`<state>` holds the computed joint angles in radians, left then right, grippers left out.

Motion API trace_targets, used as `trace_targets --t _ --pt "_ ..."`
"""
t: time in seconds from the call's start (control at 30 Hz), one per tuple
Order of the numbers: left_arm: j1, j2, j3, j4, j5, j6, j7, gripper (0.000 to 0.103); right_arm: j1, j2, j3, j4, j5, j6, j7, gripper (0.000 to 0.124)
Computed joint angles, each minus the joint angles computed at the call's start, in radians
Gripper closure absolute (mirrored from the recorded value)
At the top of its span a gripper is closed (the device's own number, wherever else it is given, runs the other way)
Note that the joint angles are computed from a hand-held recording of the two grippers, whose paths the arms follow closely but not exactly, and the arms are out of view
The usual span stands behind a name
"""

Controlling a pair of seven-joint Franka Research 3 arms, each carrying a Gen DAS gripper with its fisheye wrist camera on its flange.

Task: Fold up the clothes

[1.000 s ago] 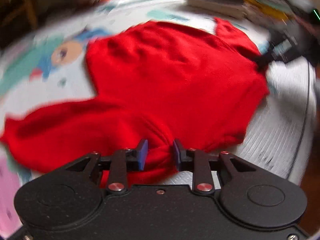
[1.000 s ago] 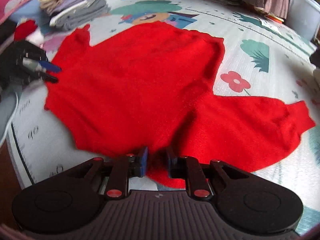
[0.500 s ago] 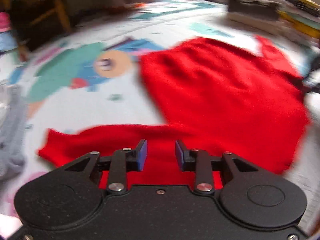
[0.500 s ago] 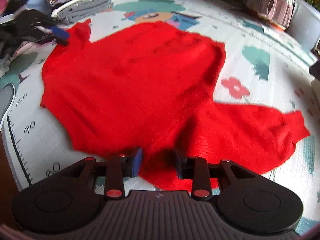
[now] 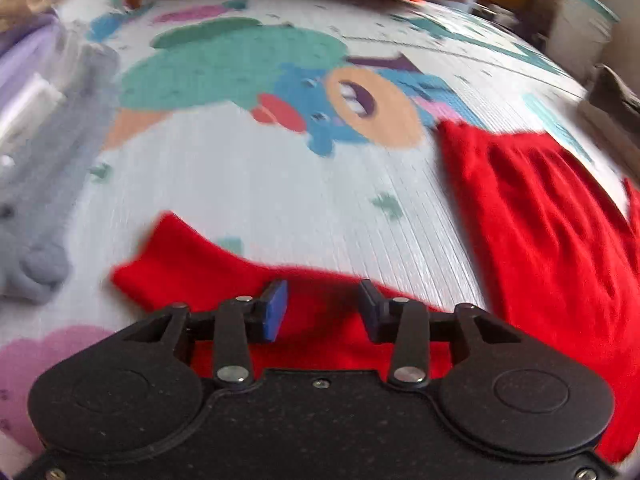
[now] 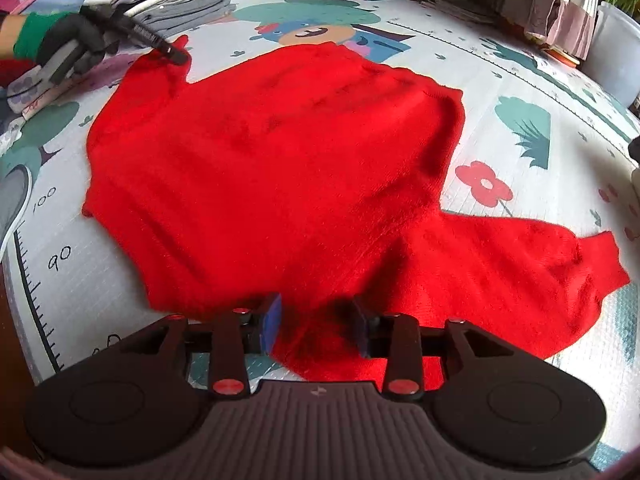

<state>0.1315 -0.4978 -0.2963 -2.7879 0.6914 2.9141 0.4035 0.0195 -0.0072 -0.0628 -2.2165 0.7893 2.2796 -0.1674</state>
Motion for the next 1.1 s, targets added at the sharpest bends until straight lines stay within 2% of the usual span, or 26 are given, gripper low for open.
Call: trace_targets --t 0.03,0.13,0.2,0.23,0.27,0.37,0.4,0.43,0.47,0.5,0.53,0.6,0.63,0.67,0.7,0.77,0.87,0.93,0.97,1.0,1.07,1.1 --pt "-0.004 -0.022 -0.020 -0.006 0.015 0.009 -0.007 0.066 -0.001 -0.003 -0.001 -0.001 0.012 -0.001 -0.005 0.085" --pt "-0.087 -0.041 -0.033 -0.015 -0.005 0.006 0.025 0.065 -0.003 0.000 -0.003 0.003 0.027 -0.009 0.008 0.085" --pt "-0.150 -0.032 -0.032 -0.021 -0.015 0.014 0.073 0.064 -0.002 0.005 0.000 0.003 0.018 -0.011 0.009 0.084" --pt "-0.191 -0.003 -0.018 -0.013 -0.054 0.002 0.141 0.063 -0.001 0.006 0.001 0.000 0.010 -0.009 0.005 0.084" --pt "-0.198 0.022 -0.034 -0.002 -0.029 -0.014 0.141 0.063 -0.001 0.005 0.002 -0.004 0.010 -0.005 -0.003 0.083" --pt "-0.189 -0.015 -0.109 0.005 0.039 -0.023 0.125 0.064 -0.001 -0.006 0.002 -0.008 0.016 0.001 0.003 0.082" --pt "-0.198 -0.017 -0.113 0.006 0.055 0.006 0.129 0.064 -0.002 -0.014 -0.001 -0.012 0.029 -0.004 -0.007 0.082" --pt "-0.210 -0.014 -0.112 0.007 0.070 0.044 0.135 0.064 -0.005 -0.021 -0.005 -0.014 0.037 -0.016 -0.016 0.082" --pt "-0.257 0.010 -0.088 0.009 0.044 0.054 0.176 0.063 -0.004 -0.025 -0.005 -0.019 0.025 -0.011 -0.010 0.081" --pt "-0.315 0.041 -0.058 0.010 -0.009 0.055 0.240 0.063 -0.003 -0.028 -0.004 -0.027 0.005 0.004 0.000 0.080" --pt "-0.345 0.067 -0.062 0.013 -0.042 0.034 0.277 0.062 -0.003 -0.029 -0.005 -0.032 -0.008 0.014 0.006 0.080" --pt "-0.336 0.056 -0.085 0.009 0.000 0.029 0.209 0.062 -0.005 -0.035 -0.010 -0.034 -0.026 0.014 0.019 0.080" --pt "-0.349 0.062 -0.058 0.015 -0.051 0.034 0.225 0.063 -0.007 -0.047 -0.013 -0.040 -0.022 0.018 0.013 0.080" --pt "-0.395 0.073 0.002 0.027 -0.143 0.025 0.276 0.063 -0.010 -0.058 -0.018 -0.042 -0.013 0.016 0.014 0.080" --pt "-0.406 0.078 0.027 0.046 -0.164 0.016 0.291 0.062 -0.015 -0.064 -0.026 -0.037 -0.006 0.003 0.036 0.080" --pt "-0.380 0.094 0.020 0.089 -0.171 0.010 0.305 0.062 -0.027 -0.069 -0.039 -0.029 0.013 -0.009 0.091 0.080" --pt "-0.398 0.170 0.060 0.197 -0.222 0.014 0.409 0.062 -0.036 -0.072 -0.050 -0.032 0.057 -0.018 0.079 0.080" --pt "-0.458 0.250 0.104 0.300 -0.326 -0.006 0.519 0.062 -0.032 -0.063 -0.048 -0.027 0.091 -0.042 0.035 0.081" --pt "-0.507 0.299 0.149 0.367 -0.421 -0.027 0.641 0.062 -0.030 -0.058 -0.046 -0.024 0.107 -0.055 0.013 0.081" --pt "-0.528 0.337 0.165 0.425 -0.478 -0.054 0.734 0.062 -0.028 -0.050 -0.042 -0.021 0.116 -0.058 0.005 0.083" --pt "-0.549 0.445 0.193 0.575 -0.613 -0.132 0.970 0.063 -0.022 -0.028 -0.029 -0.015 0.109 -0.037 0.032 0.083" --pt "-0.539 0.486 0.187 0.633 -0.637 -0.163 1.036 0.063 -0.023 -0.016 -0.026 -0.010 0.098 -0.031 0.058 0.084"
